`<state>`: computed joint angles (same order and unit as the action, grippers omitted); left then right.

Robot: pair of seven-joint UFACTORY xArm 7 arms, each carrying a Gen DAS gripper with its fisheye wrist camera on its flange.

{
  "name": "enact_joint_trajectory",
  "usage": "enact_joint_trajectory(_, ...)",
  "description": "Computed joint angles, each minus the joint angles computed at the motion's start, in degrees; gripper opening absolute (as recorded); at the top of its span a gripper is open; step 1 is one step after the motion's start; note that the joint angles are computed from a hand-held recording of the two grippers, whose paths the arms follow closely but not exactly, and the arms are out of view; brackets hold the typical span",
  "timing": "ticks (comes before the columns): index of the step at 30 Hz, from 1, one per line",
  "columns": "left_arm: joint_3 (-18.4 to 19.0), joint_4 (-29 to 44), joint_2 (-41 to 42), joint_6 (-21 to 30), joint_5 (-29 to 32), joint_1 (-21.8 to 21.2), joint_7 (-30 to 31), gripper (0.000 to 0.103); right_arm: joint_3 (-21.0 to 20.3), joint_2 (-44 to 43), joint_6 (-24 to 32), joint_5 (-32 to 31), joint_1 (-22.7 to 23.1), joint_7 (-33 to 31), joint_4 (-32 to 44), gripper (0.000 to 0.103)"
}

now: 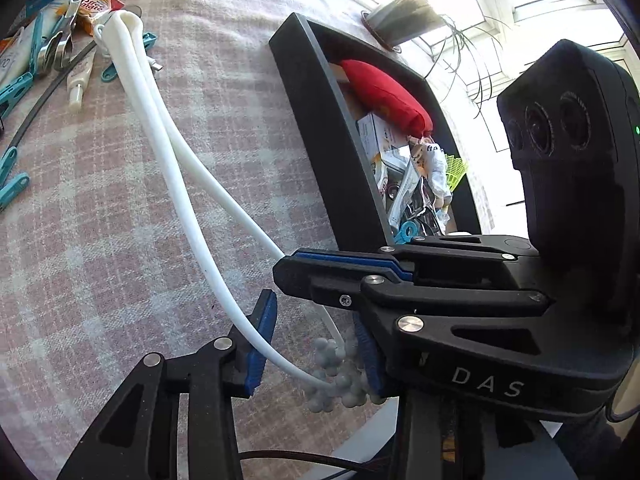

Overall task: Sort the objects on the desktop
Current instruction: 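Close the right gripper on the beaded end of the white cable, then carry the white cable into the tray with the right gripper and release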

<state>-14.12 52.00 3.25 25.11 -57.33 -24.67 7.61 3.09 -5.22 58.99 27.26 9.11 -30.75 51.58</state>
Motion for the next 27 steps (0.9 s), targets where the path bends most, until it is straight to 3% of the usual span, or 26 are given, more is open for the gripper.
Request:
enact_joint_trajectory(10, -0.84, 8.37, 3.22, 2.64, 7.84, -0.47, -2.11, 0.035, -3.43, -4.75, -0.17, 0.0, -3.34, -0.87, -0.3, 0.009)
enact_joint_trajectory(19, -3.76, 29.58, 17.43, 7.34, 22.02, -3.38, -7.83, 0.036, -7.87, -5.49, -0.33, -3.2, -9.95, 0.05, 3.44, 0.009)
enact_joint_trajectory(24, -3.01, 45.13, 27.01, 11.48, 32.67, -7.57, -13.81, 0.036, -9.23, -3.92, -1.95, -5.37, -13.55, 1.02, 7.01, 0.009)
enact_joint_trajectory(26, -1.1, 50.75, 29.87, 13.73, 38.27, -10.18, -17.66, 0.044, -8.68, -3.91, -5.22, -8.95, -14.7, 3.18, 7.41, 0.009)
enact_joint_trajectory(27, -0.43, 53.62, 31.31, 16.15, 40.6, -11.01, -19.22, 0.057, -8.56, -3.93, -6.58, -10.84, -15.22, 4.15, 7.61, 0.014)
